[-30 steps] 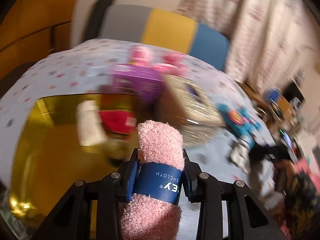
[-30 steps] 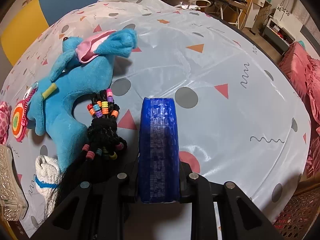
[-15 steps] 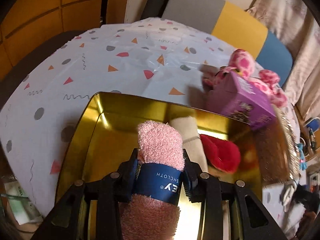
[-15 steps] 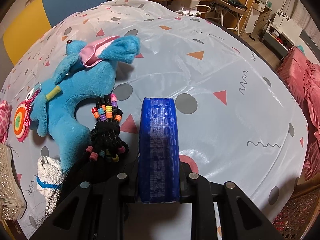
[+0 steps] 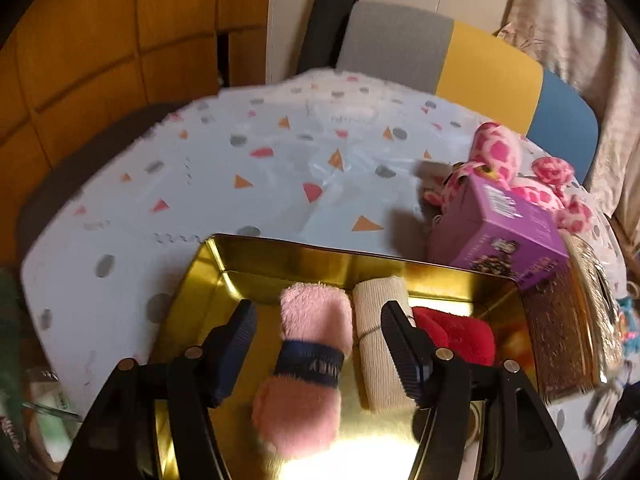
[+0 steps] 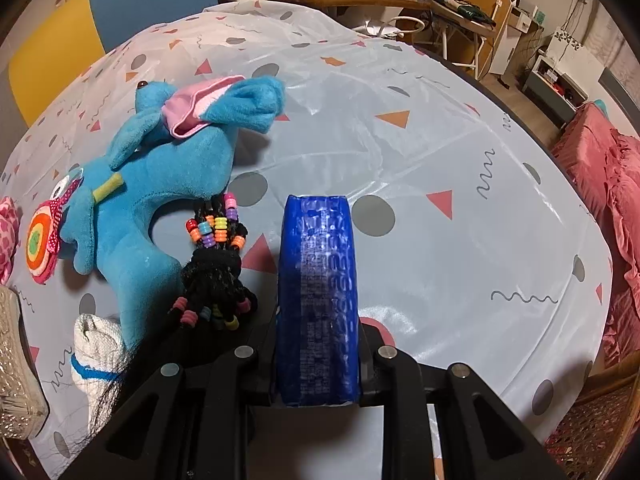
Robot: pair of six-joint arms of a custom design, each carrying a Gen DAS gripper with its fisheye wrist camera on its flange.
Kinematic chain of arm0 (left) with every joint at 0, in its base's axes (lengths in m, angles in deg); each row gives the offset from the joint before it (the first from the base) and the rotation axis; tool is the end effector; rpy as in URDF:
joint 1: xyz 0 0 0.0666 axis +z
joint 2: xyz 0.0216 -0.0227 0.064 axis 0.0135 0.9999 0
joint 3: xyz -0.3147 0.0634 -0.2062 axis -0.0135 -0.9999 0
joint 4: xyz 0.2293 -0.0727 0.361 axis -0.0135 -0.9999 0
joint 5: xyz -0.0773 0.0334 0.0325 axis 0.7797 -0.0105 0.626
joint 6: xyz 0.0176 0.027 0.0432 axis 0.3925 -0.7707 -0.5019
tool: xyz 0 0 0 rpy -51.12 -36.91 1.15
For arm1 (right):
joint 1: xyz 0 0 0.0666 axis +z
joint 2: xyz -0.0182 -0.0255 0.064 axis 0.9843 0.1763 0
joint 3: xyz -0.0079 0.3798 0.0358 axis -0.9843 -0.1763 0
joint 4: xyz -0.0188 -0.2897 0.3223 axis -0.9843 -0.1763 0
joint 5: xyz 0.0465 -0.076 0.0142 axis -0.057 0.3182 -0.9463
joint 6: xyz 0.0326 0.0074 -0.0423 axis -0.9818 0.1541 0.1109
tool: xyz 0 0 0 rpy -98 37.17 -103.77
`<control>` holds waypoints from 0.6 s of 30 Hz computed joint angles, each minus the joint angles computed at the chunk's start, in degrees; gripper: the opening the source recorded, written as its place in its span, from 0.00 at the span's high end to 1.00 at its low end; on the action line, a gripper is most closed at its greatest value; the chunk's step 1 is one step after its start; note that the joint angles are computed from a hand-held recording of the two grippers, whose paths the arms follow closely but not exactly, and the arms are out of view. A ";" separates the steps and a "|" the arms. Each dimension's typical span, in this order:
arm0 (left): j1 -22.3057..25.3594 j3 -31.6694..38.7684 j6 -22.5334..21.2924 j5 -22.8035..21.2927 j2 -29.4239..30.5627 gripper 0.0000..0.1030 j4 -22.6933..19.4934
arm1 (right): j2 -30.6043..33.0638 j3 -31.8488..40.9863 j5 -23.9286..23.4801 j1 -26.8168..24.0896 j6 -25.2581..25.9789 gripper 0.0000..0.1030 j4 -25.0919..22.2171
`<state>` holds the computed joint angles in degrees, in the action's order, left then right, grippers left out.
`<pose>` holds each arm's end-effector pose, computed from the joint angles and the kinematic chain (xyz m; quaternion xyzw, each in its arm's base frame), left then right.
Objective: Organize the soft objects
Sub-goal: 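Carry the pink dishcloth into the gold tray and release it while the right tool holds the tissues, then carry the blue tissue pack into the gold tray and open the right tool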
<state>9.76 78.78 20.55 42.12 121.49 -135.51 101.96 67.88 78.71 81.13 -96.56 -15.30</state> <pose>0.4890 0.0817 0.5333 -0.2426 0.9042 0.0361 0.3496 0.5889 0.0073 0.4979 0.2254 0.9529 -0.0283 0.2007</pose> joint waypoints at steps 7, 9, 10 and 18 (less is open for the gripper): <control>-4.43 -6.37 -0.20 0.59 -7.95 0.31 1.87 | -0.51 -0.10 0.44 -0.14 -0.24 0.77 0.43; -5.70 -7.54 -0.06 0.61 -9.48 0.31 2.17 | -0.91 -0.49 0.80 0.02 -0.35 0.77 0.77; -6.34 -7.81 -0.06 0.41 -9.95 0.31 2.12 | -1.21 -0.79 0.94 0.06 -0.55 0.77 1.06; -10.82 -10.72 0.24 -0.39 -14.13 0.30 1.56 | -4.82 -3.99 1.83 -0.94 -3.67 0.77 6.50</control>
